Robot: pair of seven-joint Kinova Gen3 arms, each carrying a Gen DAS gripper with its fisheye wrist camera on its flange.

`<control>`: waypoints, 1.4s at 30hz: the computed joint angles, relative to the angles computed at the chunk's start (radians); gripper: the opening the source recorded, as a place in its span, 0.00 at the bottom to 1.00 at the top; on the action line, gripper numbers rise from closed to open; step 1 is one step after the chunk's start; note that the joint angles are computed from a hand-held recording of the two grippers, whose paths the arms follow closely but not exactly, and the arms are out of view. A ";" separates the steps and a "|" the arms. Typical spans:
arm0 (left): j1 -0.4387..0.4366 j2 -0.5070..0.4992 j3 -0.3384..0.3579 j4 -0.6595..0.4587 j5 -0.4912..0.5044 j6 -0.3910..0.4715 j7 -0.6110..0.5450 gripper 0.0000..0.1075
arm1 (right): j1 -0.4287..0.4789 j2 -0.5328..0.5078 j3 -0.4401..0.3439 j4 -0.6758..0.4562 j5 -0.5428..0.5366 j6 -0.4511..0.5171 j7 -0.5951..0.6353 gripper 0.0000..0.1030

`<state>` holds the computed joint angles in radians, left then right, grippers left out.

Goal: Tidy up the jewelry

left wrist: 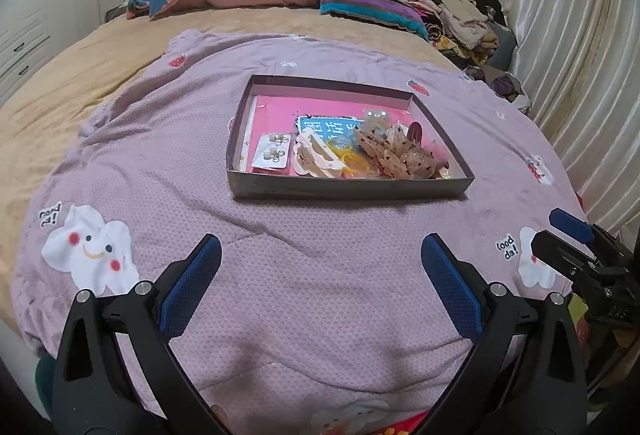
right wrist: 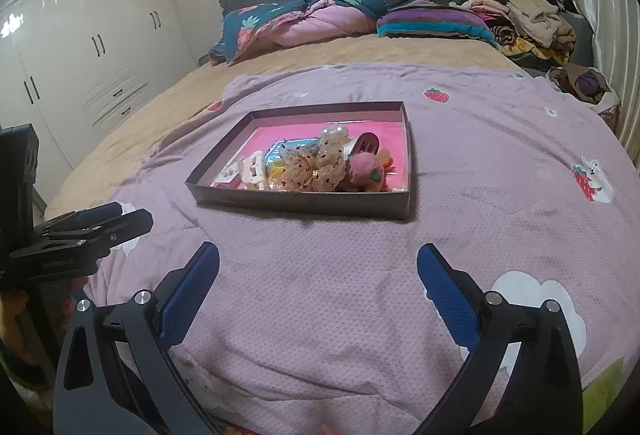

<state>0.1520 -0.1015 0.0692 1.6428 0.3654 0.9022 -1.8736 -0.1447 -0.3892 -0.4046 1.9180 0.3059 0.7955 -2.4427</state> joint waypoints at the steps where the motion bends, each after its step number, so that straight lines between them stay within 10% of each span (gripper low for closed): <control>1: 0.000 -0.001 0.000 0.001 -0.001 0.000 0.002 0.87 | 0.001 0.000 -0.002 -0.001 0.002 0.001 -0.002 0.96; 42: 0.003 -0.010 0.003 -0.019 -0.031 0.016 0.021 0.87 | -0.001 -0.004 -0.008 -0.010 0.009 0.024 -0.013 0.96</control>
